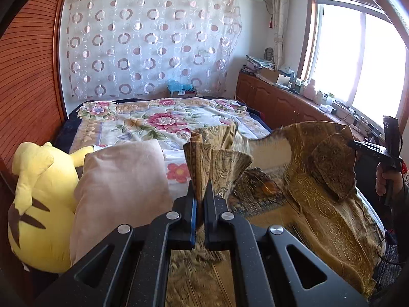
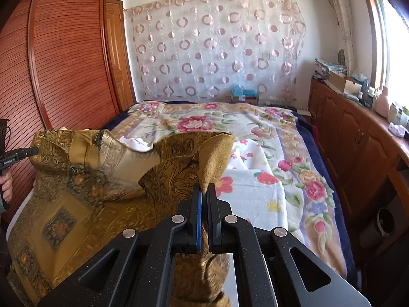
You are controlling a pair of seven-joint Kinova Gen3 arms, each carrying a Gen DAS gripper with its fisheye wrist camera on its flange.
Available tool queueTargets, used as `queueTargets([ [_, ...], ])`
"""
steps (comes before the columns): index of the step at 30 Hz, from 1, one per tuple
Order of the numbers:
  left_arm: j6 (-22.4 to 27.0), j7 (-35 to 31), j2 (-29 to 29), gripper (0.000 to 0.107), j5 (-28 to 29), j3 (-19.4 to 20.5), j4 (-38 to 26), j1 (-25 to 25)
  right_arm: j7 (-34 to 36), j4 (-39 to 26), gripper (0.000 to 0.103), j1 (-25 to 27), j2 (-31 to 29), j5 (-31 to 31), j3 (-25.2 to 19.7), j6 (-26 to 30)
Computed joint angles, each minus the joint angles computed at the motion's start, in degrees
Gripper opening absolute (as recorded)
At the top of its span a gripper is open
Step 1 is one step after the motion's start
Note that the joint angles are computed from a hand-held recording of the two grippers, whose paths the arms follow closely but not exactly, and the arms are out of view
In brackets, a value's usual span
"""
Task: Fold small clothes
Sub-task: 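Lift the held garment edge with both tools and fold it over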
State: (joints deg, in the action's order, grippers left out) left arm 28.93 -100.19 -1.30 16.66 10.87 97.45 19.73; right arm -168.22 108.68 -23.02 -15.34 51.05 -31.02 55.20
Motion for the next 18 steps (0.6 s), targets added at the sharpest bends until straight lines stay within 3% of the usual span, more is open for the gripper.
queueTargets([
  [8, -3.95, 2.60, -9.03, 0.005, -0.62, -0.59, 11.15, 0.60, -11.05, 4.97, 0.003, -0.89, -5.31, -1.40, -12.44, 8.12],
  [12, -5.12, 2.44, -13.73, 0.005, 0.90, -3.15, 16.31, 2.30, -13.34, 5.88, 0.002, 0.89, -9.31, -5.98, -18.69, 11.71],
  [18, -4.68, 5.13, -20.39, 0.005, 1.32, -5.05, 22.73, 2.81, -12.56, 2.14, 0.002, 6.14, -13.65, -14.32, -27.59, 17.18],
])
